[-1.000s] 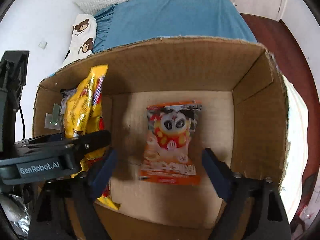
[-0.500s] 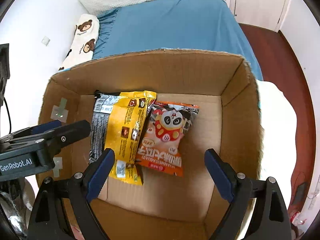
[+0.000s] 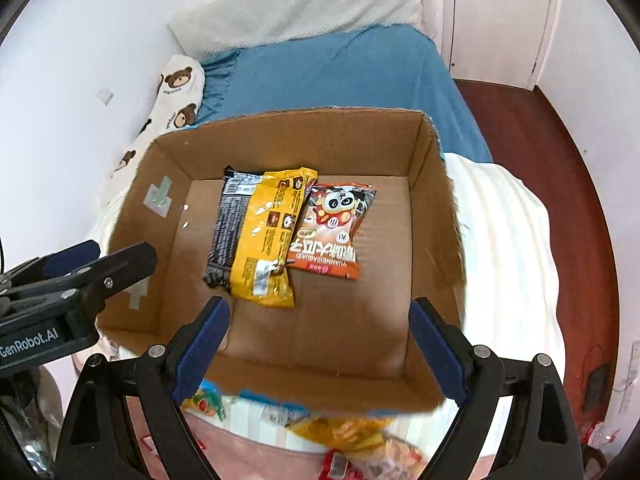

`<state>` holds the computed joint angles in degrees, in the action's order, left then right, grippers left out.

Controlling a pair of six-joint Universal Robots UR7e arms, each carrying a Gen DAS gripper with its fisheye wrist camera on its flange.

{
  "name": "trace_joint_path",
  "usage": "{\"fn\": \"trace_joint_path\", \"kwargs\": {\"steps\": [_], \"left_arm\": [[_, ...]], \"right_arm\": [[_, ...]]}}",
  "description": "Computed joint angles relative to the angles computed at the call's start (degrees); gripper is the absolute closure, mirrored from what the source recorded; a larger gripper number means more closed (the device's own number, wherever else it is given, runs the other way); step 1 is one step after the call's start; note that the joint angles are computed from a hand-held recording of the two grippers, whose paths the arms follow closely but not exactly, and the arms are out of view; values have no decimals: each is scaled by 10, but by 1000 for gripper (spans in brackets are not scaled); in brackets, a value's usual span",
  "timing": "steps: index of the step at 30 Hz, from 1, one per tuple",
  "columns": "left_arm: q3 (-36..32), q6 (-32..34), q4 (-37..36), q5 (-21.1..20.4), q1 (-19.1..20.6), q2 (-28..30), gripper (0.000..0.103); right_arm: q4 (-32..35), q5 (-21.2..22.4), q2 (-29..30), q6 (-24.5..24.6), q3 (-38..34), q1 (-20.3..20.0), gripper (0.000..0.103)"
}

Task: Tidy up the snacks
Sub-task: 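Grasp the yellow Haidilao packet with the left tool while the right tool grasps the clear yellow-topped bag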

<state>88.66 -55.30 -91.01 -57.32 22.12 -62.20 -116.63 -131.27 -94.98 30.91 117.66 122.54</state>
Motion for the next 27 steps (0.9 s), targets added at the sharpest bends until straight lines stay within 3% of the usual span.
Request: {"fn": "trace_joint_path", "kwargs": {"steps": [9,15,21,27], "left_arm": [[33,-51,25,10,-57,-59,10],[55,-89,58,4,-87,-91,10],[102,-119,92,-20,-94,-113,10],[180,-151,92,-84,-73,-138,10]], "right_arm": [[61,-36,-32,86,-7,94,10],[104,-2,-63,153,4,122,10],[133,49,-116,183,63,74,10],[144,99,-218,200,156,-43,10]]}}
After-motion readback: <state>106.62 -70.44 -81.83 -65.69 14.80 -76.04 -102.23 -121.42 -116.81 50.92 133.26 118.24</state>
